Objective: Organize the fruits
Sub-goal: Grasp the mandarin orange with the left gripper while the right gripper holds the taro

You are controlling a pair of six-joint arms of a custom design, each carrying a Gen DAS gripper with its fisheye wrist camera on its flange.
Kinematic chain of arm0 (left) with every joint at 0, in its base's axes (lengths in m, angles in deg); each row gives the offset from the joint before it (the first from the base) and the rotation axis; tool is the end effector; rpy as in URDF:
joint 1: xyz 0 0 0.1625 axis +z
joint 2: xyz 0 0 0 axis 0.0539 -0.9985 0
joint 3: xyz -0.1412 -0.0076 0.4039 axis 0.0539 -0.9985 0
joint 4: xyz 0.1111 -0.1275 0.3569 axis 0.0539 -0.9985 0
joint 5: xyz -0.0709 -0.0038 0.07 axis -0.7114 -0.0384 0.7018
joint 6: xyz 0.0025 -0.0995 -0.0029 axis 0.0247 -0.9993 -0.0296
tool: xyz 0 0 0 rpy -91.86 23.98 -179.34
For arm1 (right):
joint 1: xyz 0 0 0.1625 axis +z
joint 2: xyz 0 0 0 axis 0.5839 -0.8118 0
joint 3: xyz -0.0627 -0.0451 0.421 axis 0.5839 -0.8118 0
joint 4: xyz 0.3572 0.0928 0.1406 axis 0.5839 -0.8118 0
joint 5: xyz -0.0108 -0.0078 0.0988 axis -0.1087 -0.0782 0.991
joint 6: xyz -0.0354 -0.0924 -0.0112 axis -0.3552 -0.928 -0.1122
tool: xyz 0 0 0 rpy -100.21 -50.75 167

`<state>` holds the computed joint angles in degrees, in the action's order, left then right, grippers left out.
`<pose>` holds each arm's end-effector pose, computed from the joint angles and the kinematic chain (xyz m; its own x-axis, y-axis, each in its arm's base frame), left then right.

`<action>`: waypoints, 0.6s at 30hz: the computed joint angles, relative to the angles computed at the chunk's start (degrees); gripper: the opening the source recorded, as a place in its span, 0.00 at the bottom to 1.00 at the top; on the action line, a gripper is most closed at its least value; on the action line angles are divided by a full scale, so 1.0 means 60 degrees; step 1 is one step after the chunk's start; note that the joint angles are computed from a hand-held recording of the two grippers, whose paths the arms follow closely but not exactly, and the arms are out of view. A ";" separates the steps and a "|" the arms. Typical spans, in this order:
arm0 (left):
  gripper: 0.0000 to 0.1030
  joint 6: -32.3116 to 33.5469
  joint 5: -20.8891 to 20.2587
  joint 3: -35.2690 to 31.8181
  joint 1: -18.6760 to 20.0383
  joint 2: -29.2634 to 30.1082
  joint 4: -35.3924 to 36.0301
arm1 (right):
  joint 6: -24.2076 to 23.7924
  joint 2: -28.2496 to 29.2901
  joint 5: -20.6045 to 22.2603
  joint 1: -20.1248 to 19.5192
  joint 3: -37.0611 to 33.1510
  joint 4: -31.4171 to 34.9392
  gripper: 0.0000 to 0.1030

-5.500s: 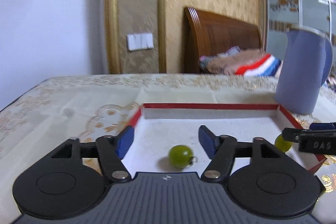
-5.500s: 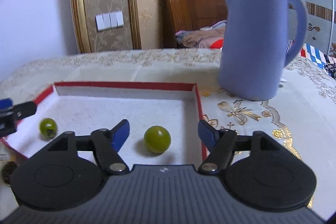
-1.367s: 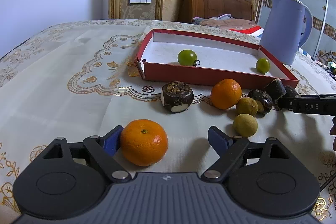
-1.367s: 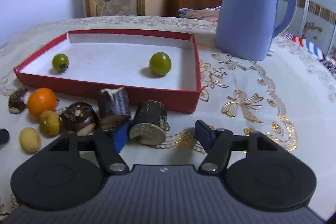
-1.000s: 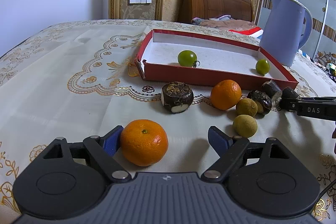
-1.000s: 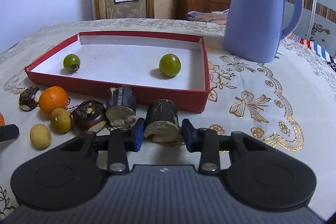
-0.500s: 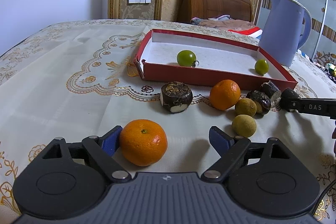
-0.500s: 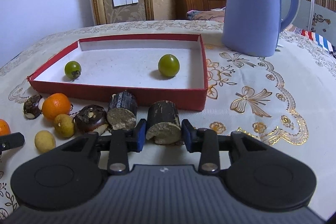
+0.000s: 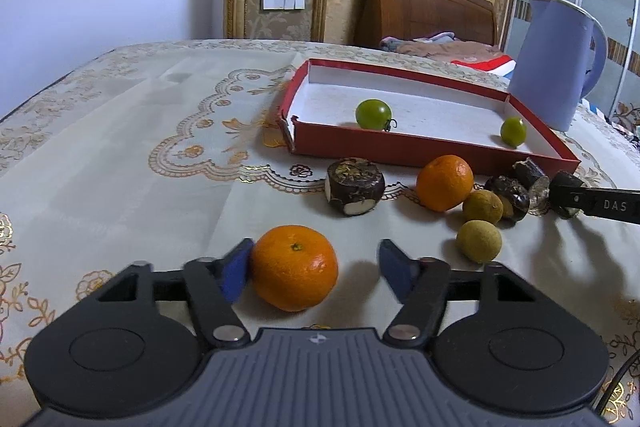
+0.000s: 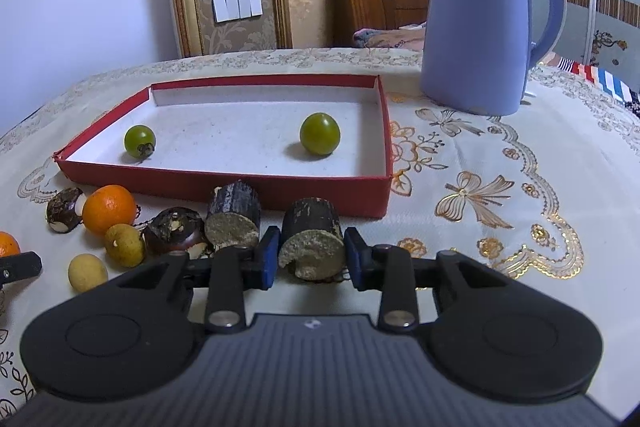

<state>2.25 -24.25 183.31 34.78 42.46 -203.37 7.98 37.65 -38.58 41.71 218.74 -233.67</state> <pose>-0.1027 -0.3615 0.0379 -0.7514 -0.0479 -0.6580 0.5128 0.5852 -0.6282 0.0340 -0.4159 0.1168 -0.7262 -0.1631 0.6679 -0.6279 0.5529 -0.5477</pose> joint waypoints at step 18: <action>0.40 -0.0505 0.0196 0.0070 -0.0110 -0.0155 0.0403 | -0.0166 0.0405 0.0602 -0.0196 0.0213 -0.1408 0.31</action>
<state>-0.78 -23.07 183.73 34.12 41.53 -200.95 6.99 40.07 -34.97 40.54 220.01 -242.12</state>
